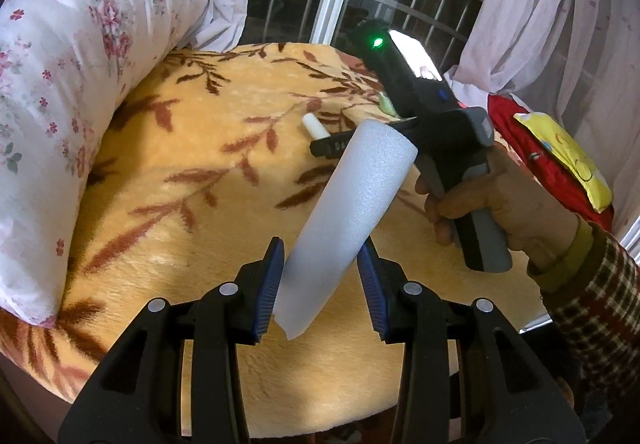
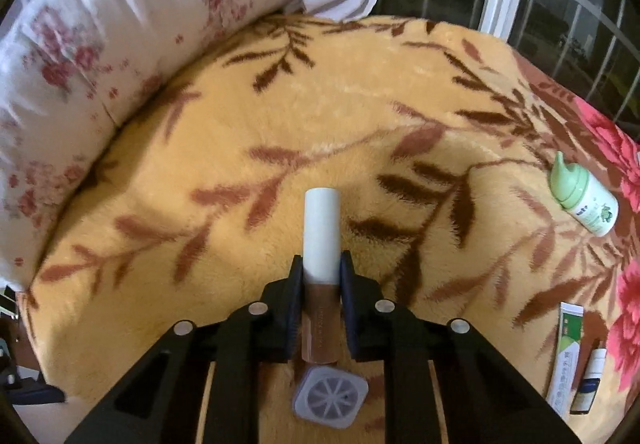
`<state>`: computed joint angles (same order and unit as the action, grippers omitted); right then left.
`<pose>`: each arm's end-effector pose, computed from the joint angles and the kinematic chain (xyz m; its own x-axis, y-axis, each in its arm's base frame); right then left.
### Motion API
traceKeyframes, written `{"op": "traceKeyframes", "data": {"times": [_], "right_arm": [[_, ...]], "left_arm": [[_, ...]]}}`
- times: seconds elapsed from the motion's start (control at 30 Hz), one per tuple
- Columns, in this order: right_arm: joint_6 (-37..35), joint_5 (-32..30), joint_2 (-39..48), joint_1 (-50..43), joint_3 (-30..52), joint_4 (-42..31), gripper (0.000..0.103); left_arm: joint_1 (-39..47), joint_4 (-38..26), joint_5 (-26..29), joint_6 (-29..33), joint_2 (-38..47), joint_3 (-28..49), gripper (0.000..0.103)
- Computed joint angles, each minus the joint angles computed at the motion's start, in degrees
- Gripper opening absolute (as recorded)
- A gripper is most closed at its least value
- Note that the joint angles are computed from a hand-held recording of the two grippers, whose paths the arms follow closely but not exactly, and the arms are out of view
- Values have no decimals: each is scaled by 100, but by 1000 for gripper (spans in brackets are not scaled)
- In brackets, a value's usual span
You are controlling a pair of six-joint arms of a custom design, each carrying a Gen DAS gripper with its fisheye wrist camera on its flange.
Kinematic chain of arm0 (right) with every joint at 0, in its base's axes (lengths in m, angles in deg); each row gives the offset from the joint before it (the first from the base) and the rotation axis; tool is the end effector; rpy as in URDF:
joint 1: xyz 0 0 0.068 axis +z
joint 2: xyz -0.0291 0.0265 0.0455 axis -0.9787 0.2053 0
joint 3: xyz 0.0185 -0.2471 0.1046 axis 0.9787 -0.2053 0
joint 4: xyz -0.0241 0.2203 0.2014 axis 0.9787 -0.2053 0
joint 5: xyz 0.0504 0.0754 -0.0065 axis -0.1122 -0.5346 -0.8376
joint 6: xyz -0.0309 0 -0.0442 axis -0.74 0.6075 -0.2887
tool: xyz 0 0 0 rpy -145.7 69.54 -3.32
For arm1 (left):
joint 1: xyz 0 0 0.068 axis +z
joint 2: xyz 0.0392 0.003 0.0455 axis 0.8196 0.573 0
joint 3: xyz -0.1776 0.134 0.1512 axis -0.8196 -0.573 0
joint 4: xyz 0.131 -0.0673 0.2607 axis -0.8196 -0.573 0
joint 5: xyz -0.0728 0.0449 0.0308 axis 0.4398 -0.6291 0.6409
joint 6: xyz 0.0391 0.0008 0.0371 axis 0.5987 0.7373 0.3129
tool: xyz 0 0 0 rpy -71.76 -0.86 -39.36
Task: Collect trash
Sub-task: 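Grasp the lip balm with the right tool while the left holds the foam tube, then drop the foam tube and lip balm into the orange bin, opening both tools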
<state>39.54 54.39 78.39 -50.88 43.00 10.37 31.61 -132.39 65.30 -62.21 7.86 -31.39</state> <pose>0.3729 0.1949 0.3169 -0.7436 -0.4089 -0.5290 -0.5047 0.8622 0.0430 0.1640 -0.0707 0.3387 -0.7096 -0.0773 -0.7003 0.1490 0.9550 -0.2563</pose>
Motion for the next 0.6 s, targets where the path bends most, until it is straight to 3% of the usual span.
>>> {"op": "traceKeyframes", "data": {"times": [0.3,0.47,0.6], "right_arm": [[-31,-612,-1400,-191,-816,32,18],[-255,-1117,-3085,-401,-1927,-278,18],[-503,-1500,-4562,-562,-2910,-1008,18]], "left_arm": [[-616,-173,-288,-130,-5,224,38],[-1431,-548,-531,-460,-183,294,38],[-2531,-876,-919,-1020,-248,198,38]]}}
